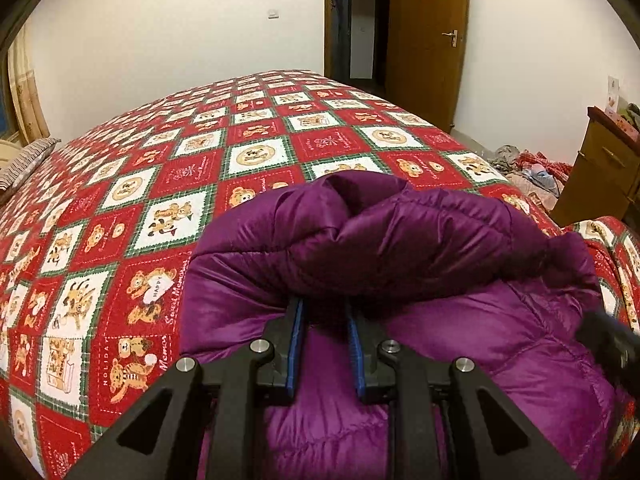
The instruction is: Fold large clothes
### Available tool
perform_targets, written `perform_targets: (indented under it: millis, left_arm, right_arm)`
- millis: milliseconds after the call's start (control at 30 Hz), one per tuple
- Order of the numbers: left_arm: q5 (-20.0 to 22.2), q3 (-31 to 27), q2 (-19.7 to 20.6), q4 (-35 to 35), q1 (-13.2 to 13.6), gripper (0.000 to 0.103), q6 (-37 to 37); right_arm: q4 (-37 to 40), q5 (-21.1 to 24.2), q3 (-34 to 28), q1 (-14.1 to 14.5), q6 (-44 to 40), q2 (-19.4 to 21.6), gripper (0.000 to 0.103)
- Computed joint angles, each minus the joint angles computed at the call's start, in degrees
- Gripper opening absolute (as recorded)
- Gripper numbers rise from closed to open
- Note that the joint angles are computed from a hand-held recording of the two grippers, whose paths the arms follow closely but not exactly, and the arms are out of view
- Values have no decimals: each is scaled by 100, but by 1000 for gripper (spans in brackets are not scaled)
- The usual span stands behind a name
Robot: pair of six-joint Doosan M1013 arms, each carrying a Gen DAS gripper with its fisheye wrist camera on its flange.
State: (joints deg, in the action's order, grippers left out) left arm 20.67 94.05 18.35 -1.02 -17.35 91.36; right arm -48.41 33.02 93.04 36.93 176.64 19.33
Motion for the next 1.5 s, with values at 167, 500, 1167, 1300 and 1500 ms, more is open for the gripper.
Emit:
perform_targets:
  millis: [167,500,1167,1300,1500]
  left_arm:
    - [-22,14,-12,-17,7,21,25]
    - [77,61,-107,-302,43,24,440]
    - [1009,689,-659,-4285,976,83,3292]
    - [976,686,-644,-4306,903,83,3335]
    - [868,684,-600,-4200,821,86,3238]
  right_arm:
    - [98,-221,96,-66,320,78,28]
    - [-38,-97,59,-48,85,151,27]
    - [2413,-575,441,-285,-2291,-371,92]
    - [2857,-905,526,-360,-2520,-335,92]
    - [2727,-743,441,-327,-2752,-279,92]
